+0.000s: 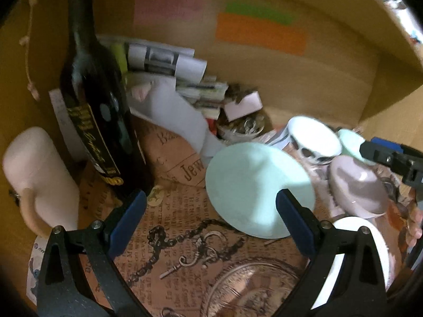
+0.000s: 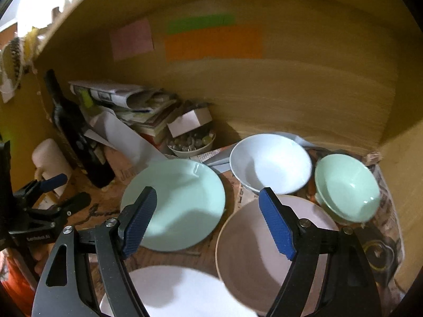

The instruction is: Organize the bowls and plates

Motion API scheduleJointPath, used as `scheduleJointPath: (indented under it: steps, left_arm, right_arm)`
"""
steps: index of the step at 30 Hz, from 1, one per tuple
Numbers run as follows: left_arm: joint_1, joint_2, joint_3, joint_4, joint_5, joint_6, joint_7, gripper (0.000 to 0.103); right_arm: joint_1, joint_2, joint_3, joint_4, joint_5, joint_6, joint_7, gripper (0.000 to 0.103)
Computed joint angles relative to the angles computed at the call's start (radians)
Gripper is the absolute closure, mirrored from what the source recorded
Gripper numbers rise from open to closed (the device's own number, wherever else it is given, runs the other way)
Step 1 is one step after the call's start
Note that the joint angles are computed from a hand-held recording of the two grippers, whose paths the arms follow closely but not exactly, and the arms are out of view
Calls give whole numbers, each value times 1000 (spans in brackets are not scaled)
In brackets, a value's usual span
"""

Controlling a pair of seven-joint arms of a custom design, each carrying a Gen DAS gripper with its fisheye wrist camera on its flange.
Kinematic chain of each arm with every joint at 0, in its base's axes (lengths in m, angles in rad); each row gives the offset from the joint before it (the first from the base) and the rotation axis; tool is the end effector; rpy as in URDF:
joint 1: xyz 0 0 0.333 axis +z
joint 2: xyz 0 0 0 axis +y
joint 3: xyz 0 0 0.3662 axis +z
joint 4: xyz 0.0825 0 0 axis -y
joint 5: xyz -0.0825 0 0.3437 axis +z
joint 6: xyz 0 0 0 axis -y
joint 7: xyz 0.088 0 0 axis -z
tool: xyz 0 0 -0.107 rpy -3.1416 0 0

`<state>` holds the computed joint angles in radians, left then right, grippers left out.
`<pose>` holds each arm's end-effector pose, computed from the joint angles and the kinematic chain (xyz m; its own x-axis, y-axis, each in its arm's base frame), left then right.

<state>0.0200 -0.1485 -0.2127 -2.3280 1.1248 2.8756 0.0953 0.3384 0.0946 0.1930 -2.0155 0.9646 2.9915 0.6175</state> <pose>0.4555 -0.1460 0.5231 0.2232 -0.9706 0.0901 -0.6102 -0.2112 -0.7636 0.5288 0.2378 0.5576 0.5844 -0.8059 -0.0946 -0.5146 -0.2779 -0.8111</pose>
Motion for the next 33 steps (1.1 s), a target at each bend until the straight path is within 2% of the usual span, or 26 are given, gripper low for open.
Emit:
scheduleJointPath:
  steps: [5, 7, 8, 9, 10, 12, 15, 21, 25, 33]
  left_arm:
    - [-20, 69, 45, 8, -226, 52, 219, 3]
    - [-19, 90, 52, 11, -276, 75, 271, 3]
    - [-21, 100, 56, 12, -305, 84, 303, 3]
    - [-25, 109, 61, 12, -351, 92, 345, 3]
    - [-26, 118, 66, 12, -385, 104, 374, 3]
    - [-30, 137, 70, 21, -420, 107, 401, 12]
    - [-45, 157, 76, 32, -515, 94, 499, 26]
    - [-63, 178, 89, 32, -630, 102, 617, 41]
    - [-70, 186, 93, 25, -699, 118, 687, 47]
    - [-69, 212, 57, 13, -1009, 150, 982, 61]
  right_arm:
    - [18, 88, -50, 85, -315, -97, 263, 29]
    - [12, 120, -55, 124, -396, -148, 331, 43]
    - [5, 141, -55, 154, -430, -195, 361, 46]
    - [0, 158, -54, 177, -460, -225, 389, 56]
    - [4, 174, -61, 195, -504, -239, 429, 71]
    - [4, 208, -68, 240, -581, -288, 489, 78]
    - [-10, 247, -61, 297, -627, -347, 542, 78]
    - [-18, 311, -57, 399, -696, -463, 605, 78]
    - [-5, 333, -64, 435, -752, -504, 632, 78]
    - [29, 379, -91, 510, -863, -588, 699, 78]
